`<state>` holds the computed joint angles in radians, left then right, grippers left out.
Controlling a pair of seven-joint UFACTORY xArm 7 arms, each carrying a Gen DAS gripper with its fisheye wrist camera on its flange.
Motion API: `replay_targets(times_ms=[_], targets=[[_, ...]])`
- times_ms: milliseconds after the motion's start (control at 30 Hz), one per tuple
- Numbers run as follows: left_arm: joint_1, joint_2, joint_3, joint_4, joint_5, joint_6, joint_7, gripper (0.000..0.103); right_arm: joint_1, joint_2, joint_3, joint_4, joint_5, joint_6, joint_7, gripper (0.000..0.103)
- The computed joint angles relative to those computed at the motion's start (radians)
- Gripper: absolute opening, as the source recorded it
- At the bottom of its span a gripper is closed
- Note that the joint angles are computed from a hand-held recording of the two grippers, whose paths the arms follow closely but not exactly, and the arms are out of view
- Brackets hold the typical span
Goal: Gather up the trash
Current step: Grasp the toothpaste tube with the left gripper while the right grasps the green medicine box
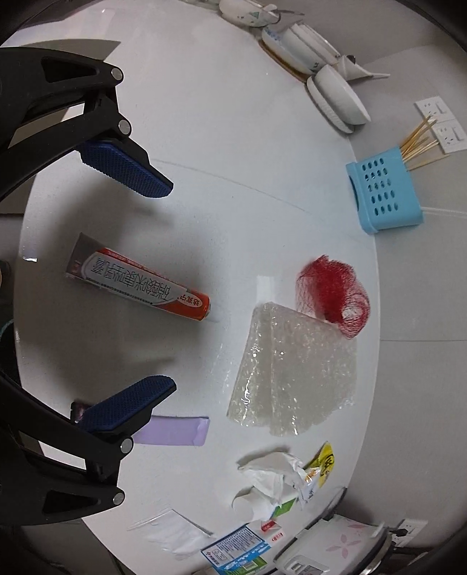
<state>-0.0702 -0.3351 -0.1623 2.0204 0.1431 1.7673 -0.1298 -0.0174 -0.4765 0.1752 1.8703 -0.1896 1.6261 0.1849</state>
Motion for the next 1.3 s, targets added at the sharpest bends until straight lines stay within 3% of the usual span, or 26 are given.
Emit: replay_targets(times_ms=[200, 300, 433, 567, 700, 767, 833, 867, 933, 1100, 1300], targets=[[-0.007, 0.008, 0.006, -0.061, 0.015, -0.03, 0.041, 0.098, 0.018, 0.115, -0.005, 0.071, 0.005, 0.075, -0.023, 0.093], [-0.007, 0.036, 0.008, -0.027, 0.01, -0.008, 0.035, 0.098, 0.032, 0.173, 0.019, 0.119, -0.029, 0.127, -0.014, 0.09], [-0.018, 0.102, 0.0, 0.077, 0.016, 0.074, 0.039, 0.092, 0.065, 0.218, 0.02, 0.144, -0.051, 0.161, 0.003, 0.086], [-0.039, 0.184, 0.008, 0.213, -0.004, 0.182, 0.016, 0.083, 0.09, 0.245, 0.008, 0.16, -0.058, 0.194, 0.022, 0.076], [-0.065, 0.252, 0.021, 0.336, -0.028, 0.273, -0.02, 0.066, 0.105, 0.265, -0.014, 0.182, -0.042, 0.219, 0.033, 0.061], [-0.086, 0.279, 0.016, 0.391, -0.013, 0.309, -0.034, 0.052, 0.112, 0.278, -0.016, 0.201, -0.047, 0.233, 0.034, 0.055], [-0.114, 0.322, 0.007, 0.471, 0.026, 0.361, -0.046, 0.023, 0.115, 0.29, -0.026, 0.226, -0.037, 0.246, 0.041, 0.051], [-0.133, 0.356, 0.004, 0.534, 0.044, 0.399, -0.049, 0.02, 0.118, 0.294, -0.028, 0.232, -0.034, 0.249, 0.041, 0.048], [-0.158, 0.393, 0.025, 0.604, 0.041, 0.439, -0.065, 0.019, 0.121, 0.293, -0.031, 0.233, -0.037, 0.244, 0.046, 0.046], [-0.157, 0.318, 0.056, 0.488, 0.009, 0.37, -0.073, 0.019, 0.128, 0.277, -0.017, 0.227, -0.069, 0.224, 0.057, 0.046], [-0.16, 0.33, 0.031, 0.554, 0.04, 0.377, -0.074, 0.019, 0.13, 0.241, 0.002, 0.201, -0.087, 0.181, 0.07, 0.046]])
